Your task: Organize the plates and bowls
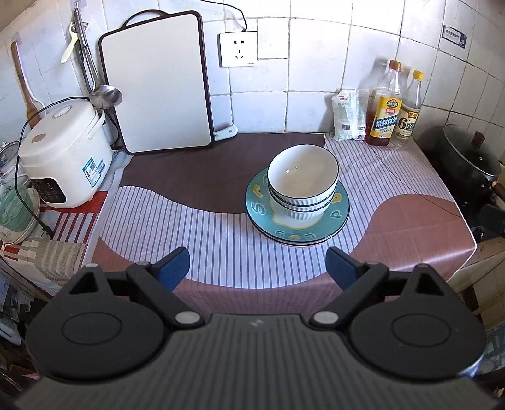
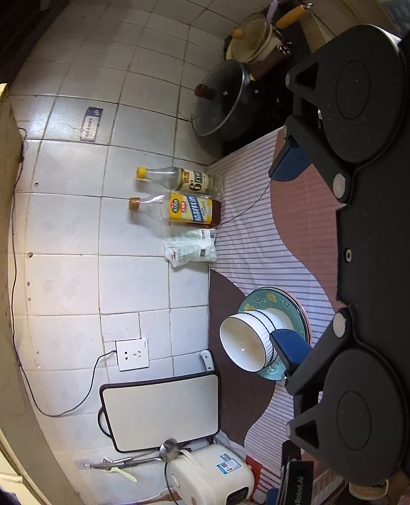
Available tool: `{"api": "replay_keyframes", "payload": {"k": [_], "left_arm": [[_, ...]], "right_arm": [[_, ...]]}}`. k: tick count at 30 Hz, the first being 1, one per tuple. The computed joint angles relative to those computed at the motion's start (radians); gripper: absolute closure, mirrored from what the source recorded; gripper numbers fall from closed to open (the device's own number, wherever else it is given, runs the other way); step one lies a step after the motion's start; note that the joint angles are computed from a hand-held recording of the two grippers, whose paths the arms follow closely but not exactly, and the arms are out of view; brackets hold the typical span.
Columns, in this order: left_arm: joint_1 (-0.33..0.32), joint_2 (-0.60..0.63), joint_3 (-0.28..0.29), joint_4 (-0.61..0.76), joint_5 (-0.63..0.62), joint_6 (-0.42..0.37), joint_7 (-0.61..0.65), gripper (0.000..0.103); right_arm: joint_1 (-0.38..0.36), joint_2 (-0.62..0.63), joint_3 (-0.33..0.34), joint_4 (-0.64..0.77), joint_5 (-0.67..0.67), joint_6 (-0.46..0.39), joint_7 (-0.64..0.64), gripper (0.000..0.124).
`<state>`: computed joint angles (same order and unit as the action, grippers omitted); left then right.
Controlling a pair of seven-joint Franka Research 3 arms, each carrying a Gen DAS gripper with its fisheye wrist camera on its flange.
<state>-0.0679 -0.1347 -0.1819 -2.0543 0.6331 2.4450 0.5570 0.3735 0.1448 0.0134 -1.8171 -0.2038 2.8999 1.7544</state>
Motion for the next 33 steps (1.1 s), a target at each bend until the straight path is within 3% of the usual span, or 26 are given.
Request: {"api": "replay_keyframes", "payload": {"k": [7, 14, 20, 23, 33], "left_arm": [[-0.002, -0.019, -0.019, -0.029, 0.061, 0.023, -0.07, 0.009], [-0.003, -0.041, -0.038, -0.054, 0.159, 0.015, -0.151, 0.009], [-0.003, -0.052, -0.037, -0.072, 0.181, 0.024, -0.189, 0.006], [-0.003, -0.052, -0.038, -0.079, 0.191, 0.027, -0.199, 0.005], [-0.006, -0.055, -0.048, -0.088, 0.24, 0.021, -0.215, 0.003]], "right_arm": [[0.007, -0.036, -0.02, -0.079, -0.095, 0.073, 0.07, 0.023], [-0.009, -0.058, -0.008, -0.129, -0.073, 0.15, 0.07, 0.023], [0.0, -0.053, -0.015, -0.132, -0.108, 0.157, 0.087, 0.023], [0.02, -0.051, -0.041, -0.133, -0.203, 0.162, 0.169, 0.023], [0.009, -0.062, -0.034, -0.159, -0.225, 0.187, 0.218, 0.023]]}}
